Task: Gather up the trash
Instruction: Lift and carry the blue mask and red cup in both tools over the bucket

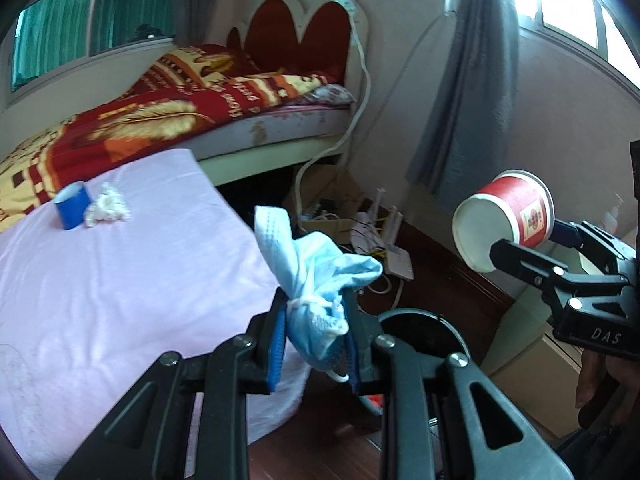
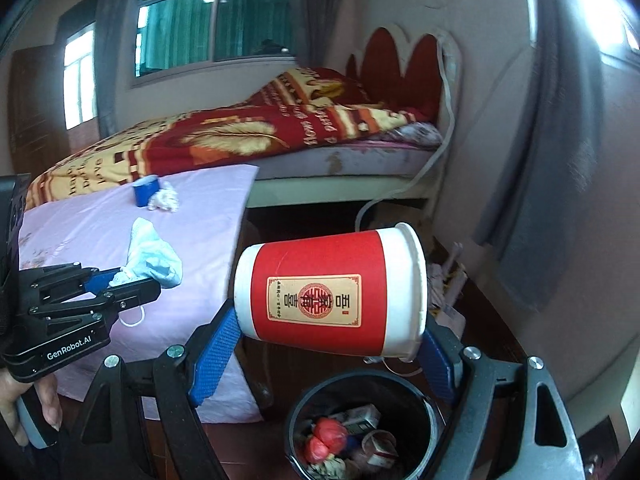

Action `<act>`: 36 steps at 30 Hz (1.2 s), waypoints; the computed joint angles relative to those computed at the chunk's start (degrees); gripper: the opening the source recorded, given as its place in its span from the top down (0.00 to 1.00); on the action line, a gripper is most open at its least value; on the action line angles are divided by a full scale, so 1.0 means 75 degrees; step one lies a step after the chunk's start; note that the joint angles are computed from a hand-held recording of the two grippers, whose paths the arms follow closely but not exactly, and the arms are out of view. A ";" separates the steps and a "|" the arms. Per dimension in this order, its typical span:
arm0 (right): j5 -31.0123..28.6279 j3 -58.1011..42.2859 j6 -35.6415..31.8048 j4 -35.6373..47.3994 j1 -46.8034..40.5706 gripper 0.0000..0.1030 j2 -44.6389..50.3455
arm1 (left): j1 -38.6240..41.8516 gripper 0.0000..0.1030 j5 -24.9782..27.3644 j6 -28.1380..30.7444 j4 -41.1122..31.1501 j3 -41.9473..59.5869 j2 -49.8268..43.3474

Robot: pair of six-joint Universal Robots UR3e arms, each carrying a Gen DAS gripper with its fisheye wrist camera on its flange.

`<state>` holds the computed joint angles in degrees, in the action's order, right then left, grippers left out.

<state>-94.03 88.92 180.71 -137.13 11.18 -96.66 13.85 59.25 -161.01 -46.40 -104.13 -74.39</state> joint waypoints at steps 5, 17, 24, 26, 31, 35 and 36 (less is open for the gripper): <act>0.0276 0.1088 -0.0155 0.0086 -0.0764 0.19 -0.0921 | -0.0839 0.75 0.0288 -0.0321 0.0402 0.0089 -0.0504; 0.1498 0.3309 -0.0977 0.0505 -0.2753 0.19 -0.2749 | -0.2310 0.75 0.0721 -0.0764 0.0991 0.0164 -0.1694; 0.1863 0.4074 -0.1300 0.0251 -0.3112 0.19 -0.2784 | -0.2567 0.75 0.0782 -0.0723 0.1024 0.0278 -0.2327; 0.1893 0.4288 -0.1406 0.0141 -0.3139 0.19 -0.2750 | -0.2585 0.75 0.0723 -0.0736 0.1014 0.0163 -0.2384; 0.1851 0.4789 -0.1498 -0.0336 -0.3094 0.19 -0.2421 | -0.2770 0.75 0.0799 -0.0786 0.1157 0.0085 -0.2776; 0.1905 0.5098 -0.1608 -0.0746 -0.3121 0.19 -0.2028 | -0.2906 0.74 0.0810 -0.0802 0.1109 0.0241 -0.3235; 0.1935 0.5170 -0.1678 -0.0863 -0.3138 0.19 -0.1878 | -0.2963 0.74 0.0801 -0.0782 0.1039 0.0337 -0.3397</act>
<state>-79.52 127.70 168.13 -143.60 -12.35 -110.74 -8.37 65.25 -166.87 -38.61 -101.60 -99.86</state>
